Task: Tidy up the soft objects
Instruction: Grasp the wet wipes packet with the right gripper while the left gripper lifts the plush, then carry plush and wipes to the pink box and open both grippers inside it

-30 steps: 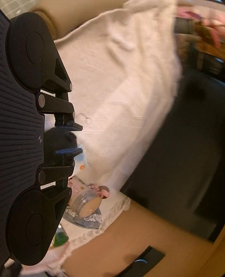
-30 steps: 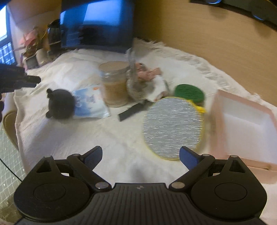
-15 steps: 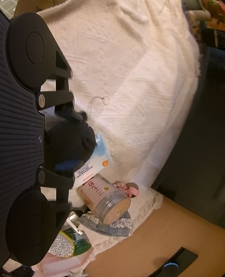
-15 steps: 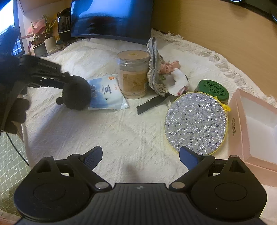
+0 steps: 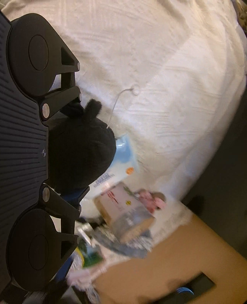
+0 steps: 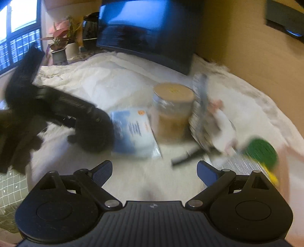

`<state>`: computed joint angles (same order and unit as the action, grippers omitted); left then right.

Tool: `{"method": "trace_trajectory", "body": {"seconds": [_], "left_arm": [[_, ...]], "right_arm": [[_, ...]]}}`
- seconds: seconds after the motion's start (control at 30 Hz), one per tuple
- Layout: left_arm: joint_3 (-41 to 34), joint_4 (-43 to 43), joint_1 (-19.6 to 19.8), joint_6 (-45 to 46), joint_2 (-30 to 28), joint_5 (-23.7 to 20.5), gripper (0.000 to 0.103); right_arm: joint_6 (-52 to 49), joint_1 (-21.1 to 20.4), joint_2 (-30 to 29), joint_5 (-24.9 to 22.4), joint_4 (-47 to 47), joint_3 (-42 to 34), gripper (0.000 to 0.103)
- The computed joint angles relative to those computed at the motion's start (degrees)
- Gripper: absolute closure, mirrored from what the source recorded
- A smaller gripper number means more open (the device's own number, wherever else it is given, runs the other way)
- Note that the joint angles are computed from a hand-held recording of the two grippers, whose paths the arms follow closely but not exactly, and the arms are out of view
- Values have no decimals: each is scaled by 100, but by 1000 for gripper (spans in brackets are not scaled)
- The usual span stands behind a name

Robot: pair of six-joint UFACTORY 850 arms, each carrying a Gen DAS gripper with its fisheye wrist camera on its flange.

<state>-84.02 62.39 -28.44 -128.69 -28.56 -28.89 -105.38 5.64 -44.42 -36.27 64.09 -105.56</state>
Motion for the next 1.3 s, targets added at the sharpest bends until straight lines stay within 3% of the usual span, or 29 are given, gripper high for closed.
{"method": "trace_trajectory", "body": {"seconds": [0.17,0.3,0.37,0.43,0.53,0.7,0.8,0.87,0.9,1.0,1.13,1.3], "left_arm": [[672,378,-86,-72,714,-728,26],[1161,709,-17,-524,1145,-965,26],[1329,892,27,-815,1262,-938,26],[1392,896,92,-867,1307,-907,26],[1282,803,190,-791,1200,-830,26],[1156,937,228,-851,1080,-597,26],[1102,918,201,-814,1041,-637,26],[998,816,249,-653,1009,-582,26],[905,759,282,-488,980,-561,26],[384,404,430,513,818,-464,26],[-616,-358,619,1988,420,-507,26],[-1798,-1000,745,3242,-193,-444,26]], "right_arm": [[1404,437,-908,-154,-940,-1314,6],[2869,656,-1541,-249,-1935,-2174,7],[3348,726,-1465,-258,-2268,-2042,7],[3034,725,-1286,-659,-2088,-1820,9],[2518,841,-931,-14,-1632,-1212,9],[4130,1076,-1451,118,-2802,-2002,8],[4011,1118,-1219,422,-2973,-1583,10],[3546,1059,-1035,514,-2660,-1244,24],[3463,1053,-974,500,-2635,-1166,25],[3549,1011,-924,-11,-2640,-1377,26],[2694,843,-468,-396,-1647,-1232,26],[1418,536,106,-253,-345,-979,26]]}}
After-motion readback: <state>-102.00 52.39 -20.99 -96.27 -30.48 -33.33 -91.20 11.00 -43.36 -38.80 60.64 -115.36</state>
